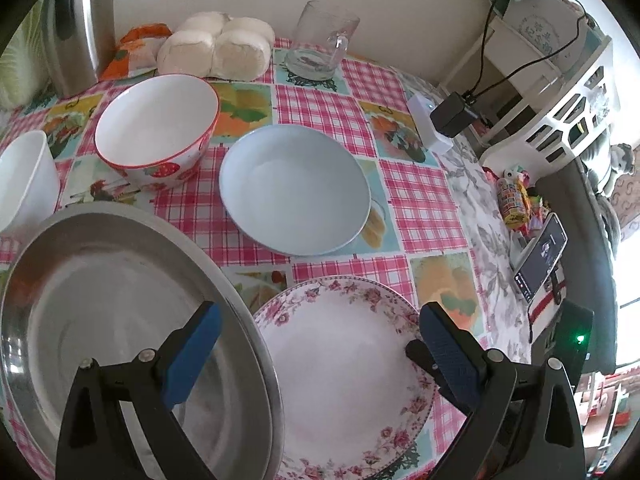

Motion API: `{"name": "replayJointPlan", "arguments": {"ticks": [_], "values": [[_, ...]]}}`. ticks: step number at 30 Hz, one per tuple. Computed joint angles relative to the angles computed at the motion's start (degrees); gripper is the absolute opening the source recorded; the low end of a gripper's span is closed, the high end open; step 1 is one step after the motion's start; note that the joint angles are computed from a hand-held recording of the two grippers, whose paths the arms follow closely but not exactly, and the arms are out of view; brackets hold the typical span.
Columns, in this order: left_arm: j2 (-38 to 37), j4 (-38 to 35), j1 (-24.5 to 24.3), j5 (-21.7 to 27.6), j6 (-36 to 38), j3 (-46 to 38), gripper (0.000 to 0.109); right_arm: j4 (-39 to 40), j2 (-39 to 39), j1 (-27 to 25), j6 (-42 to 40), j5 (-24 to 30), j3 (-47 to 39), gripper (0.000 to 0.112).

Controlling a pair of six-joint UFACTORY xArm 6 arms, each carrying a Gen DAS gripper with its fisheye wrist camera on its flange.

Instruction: Organize plates and bowls

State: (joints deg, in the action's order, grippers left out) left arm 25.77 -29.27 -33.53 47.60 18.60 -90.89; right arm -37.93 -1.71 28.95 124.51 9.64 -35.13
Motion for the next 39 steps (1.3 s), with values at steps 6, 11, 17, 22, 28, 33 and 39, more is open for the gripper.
{"name": "replayJointPlan", "arguments": {"ticks": [6,11,17,22,28,33,39], "values": [[-0.2,-0.6,0.1,0.1,0.4,0.1,0.099,2.3,0.7,0.3,-3.7,-0.5,-0.5,0.018],[-0.3,-1.7,0.4,0.9,1.1,0.0,0.099,4.0,0.7,0.6,-6.7,0.7,-1.0,0.018],[-1.1,-2.5,0.2,1.0,2.5,0.6,0.099,4.1,-1.6,0.8,-4.9,4.6,0.4,0.018],[-1.3,-2.9,-0.5,1.5,4.1,0.9,0.099,2.8,-4.9,0.4,-0.1,7.5,3.4,0.018],[-1.0,-2.7,-1.3,1.7,4.5,1.1,0.099,0.7,-7.2,-0.5,5.1,8.0,6.0,0.018],[-2.6,-1.3,-2.6,-1.1,5.5,2.8,0.089,1.7,-10.0,0.1,6.2,10.5,8.1,0.018],[-2.3,1.4,-4.8,-1.6,6.9,3.2,0.087,1.6,-10.3,0.1,6.7,10.4,8.4,0.018]]}}
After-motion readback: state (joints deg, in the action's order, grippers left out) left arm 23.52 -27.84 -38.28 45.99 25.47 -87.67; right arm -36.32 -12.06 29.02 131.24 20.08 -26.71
